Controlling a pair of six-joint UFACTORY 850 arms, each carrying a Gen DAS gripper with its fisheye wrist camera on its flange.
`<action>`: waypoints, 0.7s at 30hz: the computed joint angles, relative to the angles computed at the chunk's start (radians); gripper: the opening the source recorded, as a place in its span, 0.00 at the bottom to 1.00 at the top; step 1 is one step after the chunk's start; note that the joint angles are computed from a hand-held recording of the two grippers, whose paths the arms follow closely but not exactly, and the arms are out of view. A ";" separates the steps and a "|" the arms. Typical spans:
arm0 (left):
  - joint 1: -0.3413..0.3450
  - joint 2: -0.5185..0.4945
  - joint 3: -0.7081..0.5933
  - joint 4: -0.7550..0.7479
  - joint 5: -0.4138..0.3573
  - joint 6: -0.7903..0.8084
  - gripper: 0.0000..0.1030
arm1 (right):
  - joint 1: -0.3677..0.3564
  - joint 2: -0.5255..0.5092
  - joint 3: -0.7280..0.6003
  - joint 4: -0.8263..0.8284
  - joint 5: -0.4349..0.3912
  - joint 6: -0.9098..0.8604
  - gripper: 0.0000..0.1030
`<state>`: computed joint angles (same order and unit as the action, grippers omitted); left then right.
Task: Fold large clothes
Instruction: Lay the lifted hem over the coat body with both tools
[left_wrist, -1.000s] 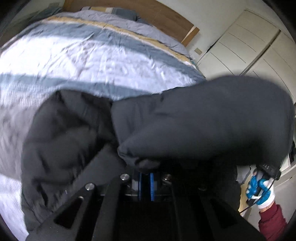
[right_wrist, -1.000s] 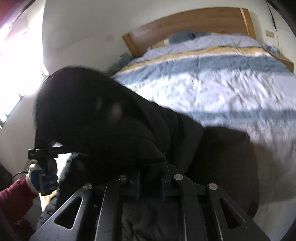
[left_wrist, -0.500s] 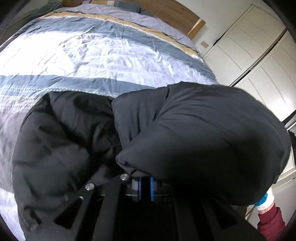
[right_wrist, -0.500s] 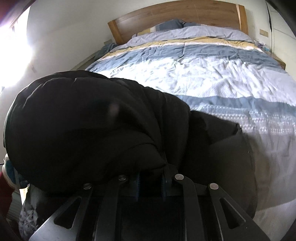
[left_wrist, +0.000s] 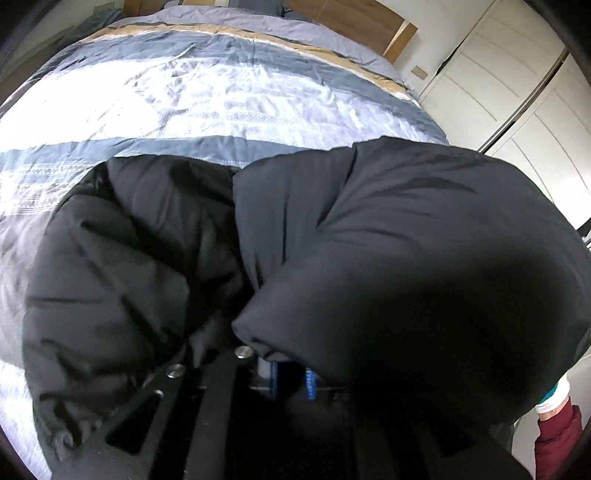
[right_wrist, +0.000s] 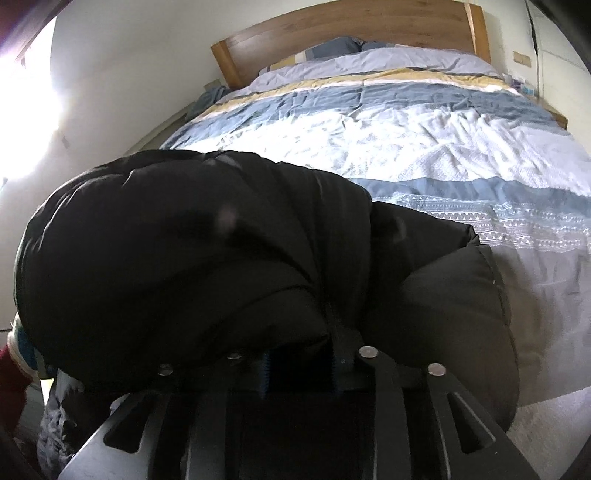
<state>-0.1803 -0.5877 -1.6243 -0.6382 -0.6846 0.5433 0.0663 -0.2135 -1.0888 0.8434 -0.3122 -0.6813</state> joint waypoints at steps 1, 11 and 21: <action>0.002 0.004 0.004 0.003 -0.002 -0.005 0.14 | 0.003 0.006 0.004 -0.025 0.000 0.023 0.37; 0.039 0.179 0.170 -0.009 -0.001 0.062 0.39 | -0.008 0.155 0.118 -0.087 -0.037 0.098 0.52; 0.083 0.212 0.098 -0.186 -0.046 0.142 0.45 | 0.013 0.223 0.058 -0.061 -0.056 0.077 0.56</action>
